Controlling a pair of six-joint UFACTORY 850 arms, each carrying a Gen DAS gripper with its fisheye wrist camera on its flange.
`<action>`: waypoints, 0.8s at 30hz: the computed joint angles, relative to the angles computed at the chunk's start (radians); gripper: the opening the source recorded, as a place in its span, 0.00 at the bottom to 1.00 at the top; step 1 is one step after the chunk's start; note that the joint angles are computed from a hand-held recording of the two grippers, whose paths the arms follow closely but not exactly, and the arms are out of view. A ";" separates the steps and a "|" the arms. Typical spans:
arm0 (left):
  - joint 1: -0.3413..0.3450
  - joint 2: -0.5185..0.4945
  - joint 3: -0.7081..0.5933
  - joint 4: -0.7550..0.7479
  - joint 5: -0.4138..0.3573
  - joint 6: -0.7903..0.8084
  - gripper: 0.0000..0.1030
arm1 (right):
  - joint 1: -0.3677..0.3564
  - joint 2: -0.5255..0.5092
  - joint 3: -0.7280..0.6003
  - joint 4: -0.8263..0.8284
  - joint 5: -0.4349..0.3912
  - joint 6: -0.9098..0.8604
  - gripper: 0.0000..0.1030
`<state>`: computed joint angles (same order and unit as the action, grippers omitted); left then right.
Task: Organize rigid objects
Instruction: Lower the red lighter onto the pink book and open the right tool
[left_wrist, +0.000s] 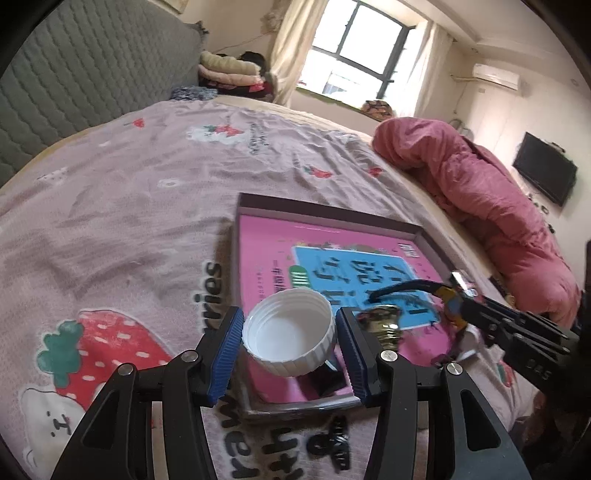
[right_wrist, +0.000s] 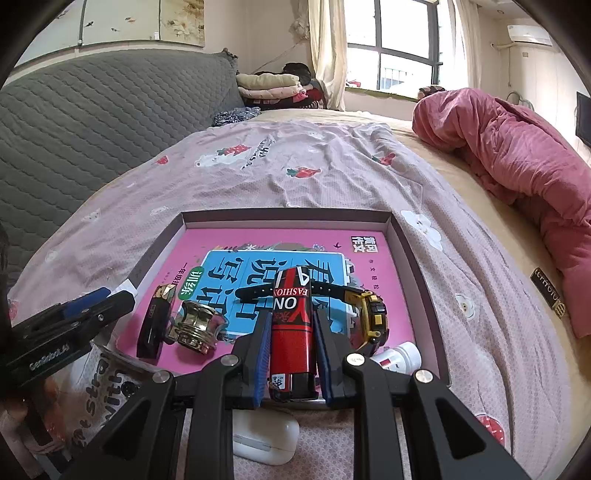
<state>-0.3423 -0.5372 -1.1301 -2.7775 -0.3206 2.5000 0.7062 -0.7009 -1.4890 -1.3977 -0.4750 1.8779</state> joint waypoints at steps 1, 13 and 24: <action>-0.003 -0.001 -0.002 0.008 0.000 0.001 0.51 | 0.000 -0.003 -0.004 0.009 -0.004 -0.009 0.22; -0.008 -0.026 -0.036 0.126 0.047 -0.116 0.51 | 0.001 -0.022 -0.025 0.054 -0.003 -0.053 0.22; -0.003 -0.026 -0.036 0.170 0.043 -0.174 0.52 | -0.023 -0.089 -0.116 0.297 -0.006 -0.284 0.22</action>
